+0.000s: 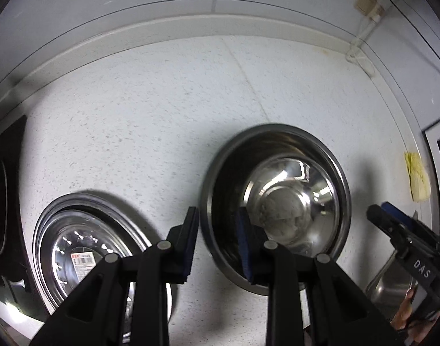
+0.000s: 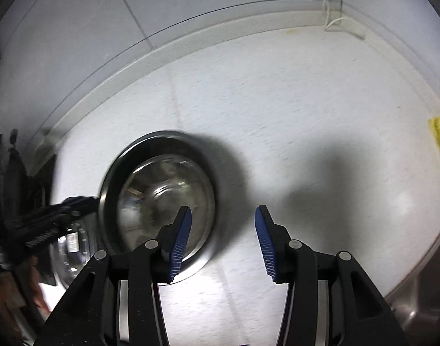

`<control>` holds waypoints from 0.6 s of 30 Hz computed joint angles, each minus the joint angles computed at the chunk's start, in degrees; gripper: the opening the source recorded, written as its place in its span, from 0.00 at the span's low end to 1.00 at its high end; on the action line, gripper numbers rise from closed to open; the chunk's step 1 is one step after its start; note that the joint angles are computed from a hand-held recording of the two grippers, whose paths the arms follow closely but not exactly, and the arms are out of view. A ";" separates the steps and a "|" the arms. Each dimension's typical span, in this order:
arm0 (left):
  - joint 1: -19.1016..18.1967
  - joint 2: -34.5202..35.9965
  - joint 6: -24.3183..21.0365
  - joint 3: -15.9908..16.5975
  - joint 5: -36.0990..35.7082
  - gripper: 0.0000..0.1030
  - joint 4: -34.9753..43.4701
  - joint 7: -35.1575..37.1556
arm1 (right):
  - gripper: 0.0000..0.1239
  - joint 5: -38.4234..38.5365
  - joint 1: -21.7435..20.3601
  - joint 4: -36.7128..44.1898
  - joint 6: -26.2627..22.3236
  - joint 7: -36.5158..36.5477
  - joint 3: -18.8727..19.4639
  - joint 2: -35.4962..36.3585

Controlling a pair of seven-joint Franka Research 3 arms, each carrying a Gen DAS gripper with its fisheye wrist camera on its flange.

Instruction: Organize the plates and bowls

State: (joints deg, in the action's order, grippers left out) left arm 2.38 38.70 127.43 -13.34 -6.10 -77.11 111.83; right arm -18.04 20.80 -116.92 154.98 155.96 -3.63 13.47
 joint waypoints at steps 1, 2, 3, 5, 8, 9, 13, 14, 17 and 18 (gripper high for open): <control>0.10 0.70 -0.84 0.17 -0.14 0.25 1.14 -0.53 | 0.33 0.84 -0.51 -0.51 0.54 -0.48 0.08 -0.10; 0.23 1.47 -1.78 0.30 -0.26 0.25 2.43 -1.01 | 0.33 1.33 -0.80 -0.82 0.69 -0.87 0.07 -0.19; 0.14 2.35 -2.81 0.52 -0.21 0.25 3.83 -1.78 | 0.33 1.85 -1.09 -0.86 0.57 -1.34 0.07 -0.03; 0.13 3.37 -3.69 0.69 -0.05 0.25 5.24 -2.60 | 0.33 3.02 -1.52 -0.81 0.56 -2.35 0.20 0.37; -0.11 4.62 -5.11 0.77 0.29 0.25 7.00 -3.71 | 0.33 8.97 -3.21 -1.46 3.98 -6.21 1.63 1.25; -0.28 4.81 -5.36 0.74 0.32 0.25 7.16 -4.25 | 0.33 11.50 -3.85 -1.55 5.26 -8.04 2.26 1.63; -0.76 6.26 -7.31 0.82 0.79 0.25 9.18 -5.56 | 0.33 16.90 -4.09 -1.06 6.41 -12.87 2.64 2.57; -0.89 6.76 -7.77 0.89 0.97 0.25 9.85 -5.83 | 0.33 18.53 -4.45 -0.54 6.31 -14.55 3.03 3.08; -1.24 8.07 -8.89 1.07 1.41 0.25 11.73 -6.81 | 0.33 20.47 -3.74 0.98 5.32 -16.28 2.53 4.34; -1.55 8.42 -8.94 1.26 1.86 0.25 12.22 -7.14 | 0.33 20.61 -3.44 1.38 4.85 -16.63 2.21 4.65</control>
